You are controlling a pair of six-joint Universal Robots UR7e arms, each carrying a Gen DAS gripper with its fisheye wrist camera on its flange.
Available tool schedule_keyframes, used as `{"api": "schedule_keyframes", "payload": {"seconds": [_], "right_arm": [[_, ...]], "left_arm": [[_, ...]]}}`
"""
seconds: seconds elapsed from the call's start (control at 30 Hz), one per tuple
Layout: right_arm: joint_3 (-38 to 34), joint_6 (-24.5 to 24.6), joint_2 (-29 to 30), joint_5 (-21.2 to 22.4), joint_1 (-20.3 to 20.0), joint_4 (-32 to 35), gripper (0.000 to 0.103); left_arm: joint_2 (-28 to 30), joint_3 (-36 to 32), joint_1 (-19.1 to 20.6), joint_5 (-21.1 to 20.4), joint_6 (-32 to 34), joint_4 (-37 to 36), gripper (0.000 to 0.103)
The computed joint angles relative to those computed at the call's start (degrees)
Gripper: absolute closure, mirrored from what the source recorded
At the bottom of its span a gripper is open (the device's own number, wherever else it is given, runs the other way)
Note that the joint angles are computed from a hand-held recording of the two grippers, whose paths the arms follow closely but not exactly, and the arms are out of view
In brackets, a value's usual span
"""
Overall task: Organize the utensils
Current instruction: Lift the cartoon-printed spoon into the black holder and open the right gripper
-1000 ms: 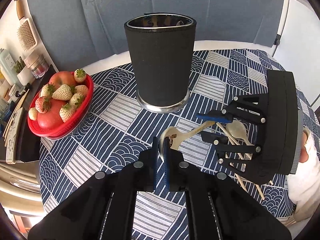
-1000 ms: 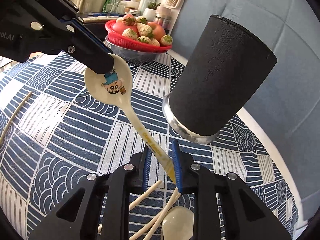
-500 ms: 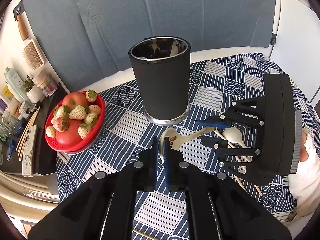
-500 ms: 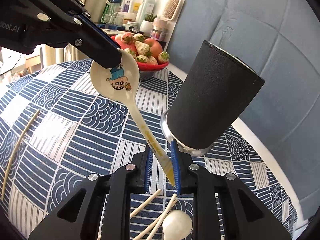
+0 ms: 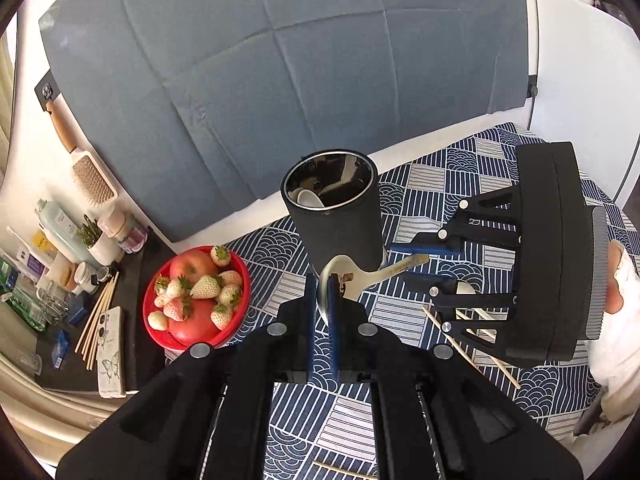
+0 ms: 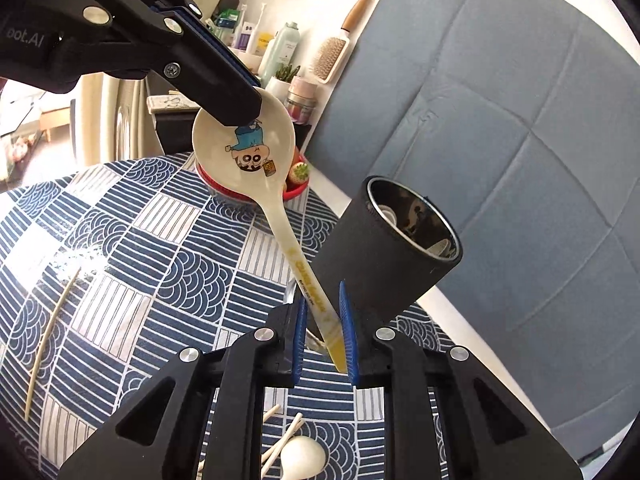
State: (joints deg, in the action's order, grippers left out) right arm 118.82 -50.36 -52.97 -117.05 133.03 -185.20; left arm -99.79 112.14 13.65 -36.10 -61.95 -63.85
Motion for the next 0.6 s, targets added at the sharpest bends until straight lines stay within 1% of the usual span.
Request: {"api": "schedule_keyframes", "payload": {"seconds": [0.17, 0.3, 0.37, 0.53, 0.6], "right_arm": [[-2.3, -1.9, 0.0, -1.4, 1.7, -0.4, 0.089], [-4.5, -3.2, 0.3, -2.2, 2.5, -0.4, 0.09], [-5.6, -3.8, 0.7, -2.9, 2.7, -0.4, 0.09], [-7.9, -4.0, 1.1, -3.3, 2.4, 0.3, 0.096], [-9.1, -3.9, 1.6, -3.4, 2.1, 0.5, 0.096]], "left_arm": [[1.5, -3.7, -1.0, 1.7, 0.0, 3.3, 0.097], [4.0, -7.5, -2.0, 4.1, -2.5, 10.0, 0.098], [5.1, -9.2, -2.1, 4.9, -2.7, 11.9, 0.098], [6.6, -12.0, -2.2, 7.1, -1.1, 13.8, 0.098], [6.9, -12.6, -2.1, 8.1, 0.4, 12.6, 0.098]]}}
